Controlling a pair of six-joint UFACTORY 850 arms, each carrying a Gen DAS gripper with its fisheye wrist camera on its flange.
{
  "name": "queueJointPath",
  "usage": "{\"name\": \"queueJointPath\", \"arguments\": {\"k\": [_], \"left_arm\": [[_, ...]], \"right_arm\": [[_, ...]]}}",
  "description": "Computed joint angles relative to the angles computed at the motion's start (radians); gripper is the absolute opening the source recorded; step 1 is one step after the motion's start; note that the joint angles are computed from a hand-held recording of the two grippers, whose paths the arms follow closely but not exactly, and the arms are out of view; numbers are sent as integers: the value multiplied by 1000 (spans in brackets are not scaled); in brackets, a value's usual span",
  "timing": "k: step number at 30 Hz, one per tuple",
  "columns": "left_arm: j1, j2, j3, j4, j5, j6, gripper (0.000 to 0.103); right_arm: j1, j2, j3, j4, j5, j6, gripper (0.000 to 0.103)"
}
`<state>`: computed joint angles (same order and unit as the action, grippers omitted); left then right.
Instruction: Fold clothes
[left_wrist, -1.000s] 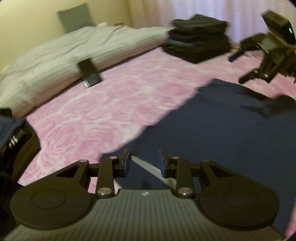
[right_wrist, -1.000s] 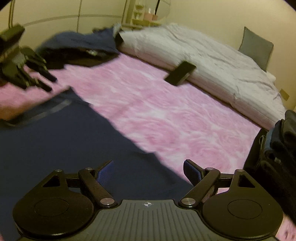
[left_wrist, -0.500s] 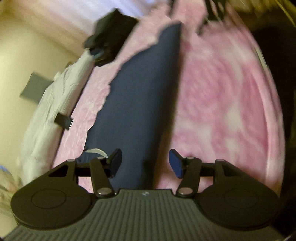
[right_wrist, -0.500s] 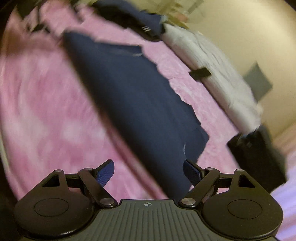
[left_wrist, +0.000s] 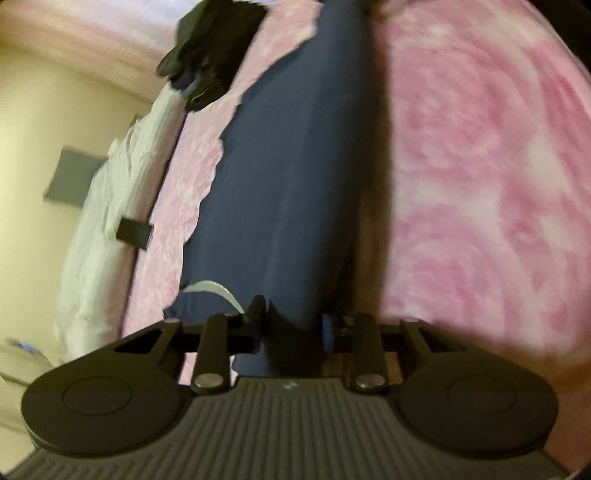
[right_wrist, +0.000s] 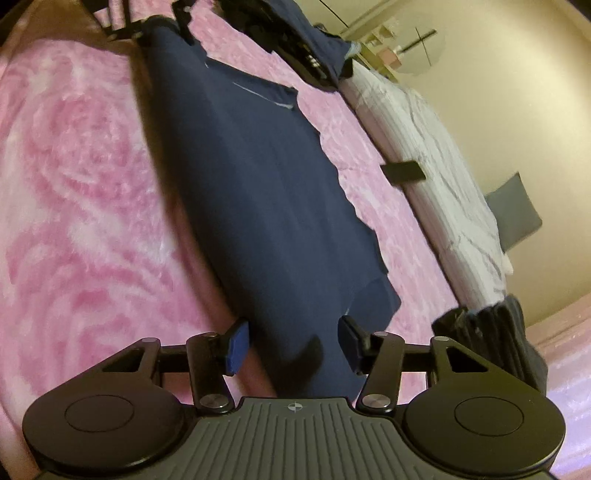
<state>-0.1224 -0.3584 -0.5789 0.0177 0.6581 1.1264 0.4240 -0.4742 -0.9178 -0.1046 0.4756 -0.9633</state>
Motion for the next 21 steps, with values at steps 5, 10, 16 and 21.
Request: {"name": "queueJointPath", "arguments": {"k": [5,10,16,21], "left_arm": [[9,17,-17,15,-31,-62,23],[3,14,-14,-9,-44,-41,14],[-2,85,7,-17,-88,-35,6],[-13,287,131,66,-150,-105,6]], "right_arm": [[20,-16,-11,86,31,-141,52],[11,-68,-47,256,41,-387,34],[7,-8,-33,272,17,-402,6],[4,158,97,273,20,-442,5]]}}
